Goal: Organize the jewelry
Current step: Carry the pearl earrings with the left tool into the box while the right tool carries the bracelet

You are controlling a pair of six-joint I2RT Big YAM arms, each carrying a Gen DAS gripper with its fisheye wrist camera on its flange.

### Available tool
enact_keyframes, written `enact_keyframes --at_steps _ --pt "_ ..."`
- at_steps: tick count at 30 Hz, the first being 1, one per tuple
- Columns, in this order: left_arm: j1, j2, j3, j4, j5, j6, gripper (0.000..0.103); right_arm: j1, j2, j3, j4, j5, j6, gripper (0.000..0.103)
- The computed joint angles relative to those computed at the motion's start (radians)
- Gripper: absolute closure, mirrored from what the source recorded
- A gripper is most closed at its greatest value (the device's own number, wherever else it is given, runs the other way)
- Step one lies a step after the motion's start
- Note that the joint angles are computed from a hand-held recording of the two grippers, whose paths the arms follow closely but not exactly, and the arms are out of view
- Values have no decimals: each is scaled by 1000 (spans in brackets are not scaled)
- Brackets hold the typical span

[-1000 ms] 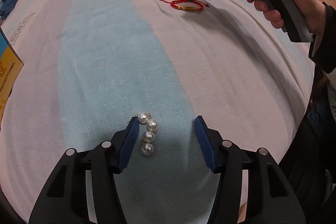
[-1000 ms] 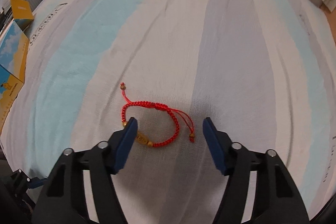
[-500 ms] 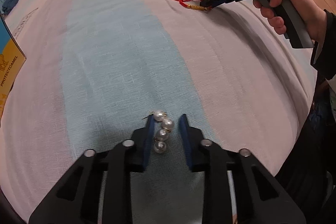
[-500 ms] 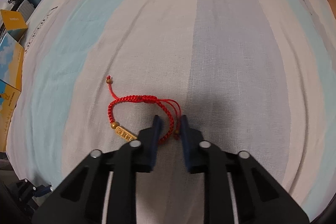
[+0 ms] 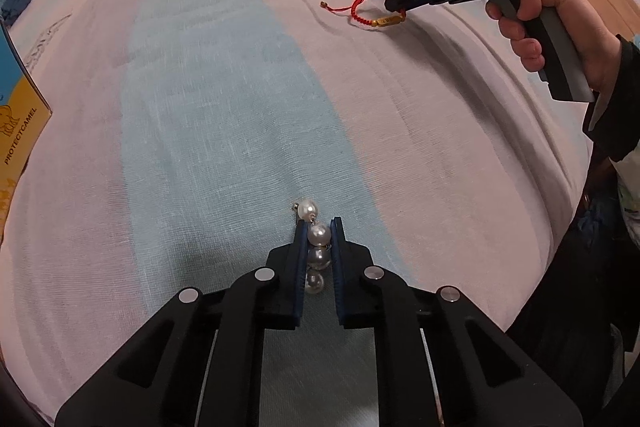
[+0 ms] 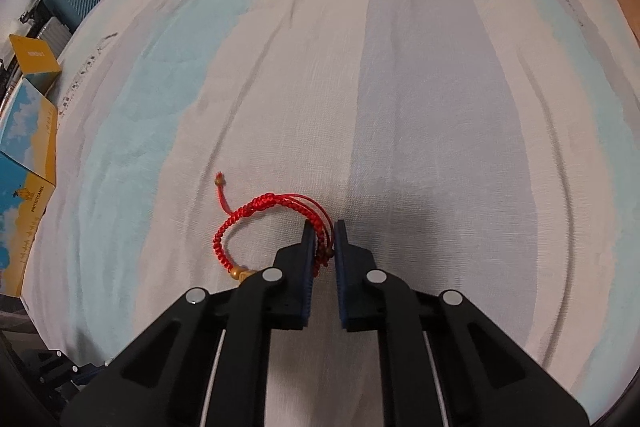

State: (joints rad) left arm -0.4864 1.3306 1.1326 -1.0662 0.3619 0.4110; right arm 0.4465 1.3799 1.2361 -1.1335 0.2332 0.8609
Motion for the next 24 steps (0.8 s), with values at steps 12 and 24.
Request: enact_keyframes --at_steps 12,24 --pt "-4 -6 21 -6 -2 -14 93 43 -26 27 -33 75 12 94" --pt "-2 -20 53 -30 -6 -17 93 98 -48 70 -71 136 39 94"
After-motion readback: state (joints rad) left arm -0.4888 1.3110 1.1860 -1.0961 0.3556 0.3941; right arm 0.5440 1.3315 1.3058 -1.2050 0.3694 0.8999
